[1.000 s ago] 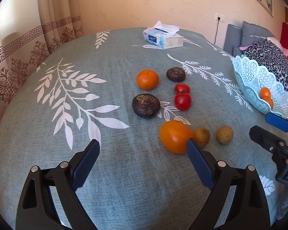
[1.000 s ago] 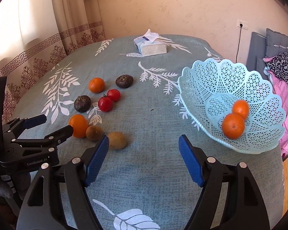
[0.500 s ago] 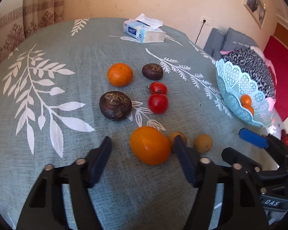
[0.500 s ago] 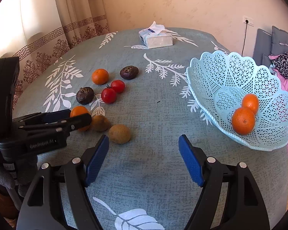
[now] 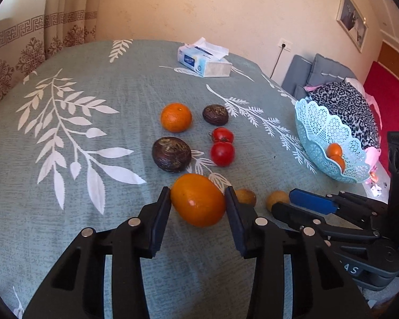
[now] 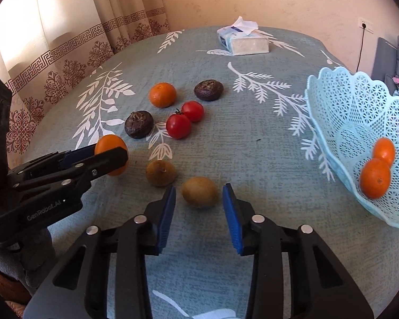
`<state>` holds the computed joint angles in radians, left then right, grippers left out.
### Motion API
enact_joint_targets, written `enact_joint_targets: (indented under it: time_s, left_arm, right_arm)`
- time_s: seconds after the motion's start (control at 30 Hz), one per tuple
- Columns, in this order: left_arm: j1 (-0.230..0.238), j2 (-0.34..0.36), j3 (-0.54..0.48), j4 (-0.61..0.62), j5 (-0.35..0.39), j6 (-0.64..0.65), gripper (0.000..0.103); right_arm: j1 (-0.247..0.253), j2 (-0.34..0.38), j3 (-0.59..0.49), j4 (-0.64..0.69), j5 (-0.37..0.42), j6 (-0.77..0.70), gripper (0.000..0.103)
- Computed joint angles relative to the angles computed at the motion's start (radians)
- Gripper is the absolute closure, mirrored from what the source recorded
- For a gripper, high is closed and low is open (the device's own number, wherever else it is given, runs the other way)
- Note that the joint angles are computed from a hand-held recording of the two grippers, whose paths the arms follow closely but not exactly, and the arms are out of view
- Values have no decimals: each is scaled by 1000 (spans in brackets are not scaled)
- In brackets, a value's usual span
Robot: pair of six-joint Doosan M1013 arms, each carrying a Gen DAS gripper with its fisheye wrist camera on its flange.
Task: Organize fruits
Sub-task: 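Grasp an orange with the left tool while the right tool grasps a brown kiwi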
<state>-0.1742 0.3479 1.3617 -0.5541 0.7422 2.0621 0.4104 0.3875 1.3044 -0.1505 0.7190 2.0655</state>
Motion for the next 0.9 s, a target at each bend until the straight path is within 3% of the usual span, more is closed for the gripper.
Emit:
enact_joint_targets:
  time_s: [0.13, 0.43, 0.67, 0.9]
  left_arm:
    - [4, 0, 0, 6, -1, -17, 61]
    - [-2, 1, 0, 46, -9, -54, 61]
    - [-9, -1, 1, 84, -22, -80, 61]
    - [-18, -8, 6, 127, -40, -112, 61]
  right_arm:
    - [0, 18, -19, 2, 24, 1, 73]
    - [0, 4, -5, -16, -6, 30, 73]
    - [0, -41, 29, -123, -62, 143, 73]
    - [-12, -76, 61, -235, -60, 271, 73]
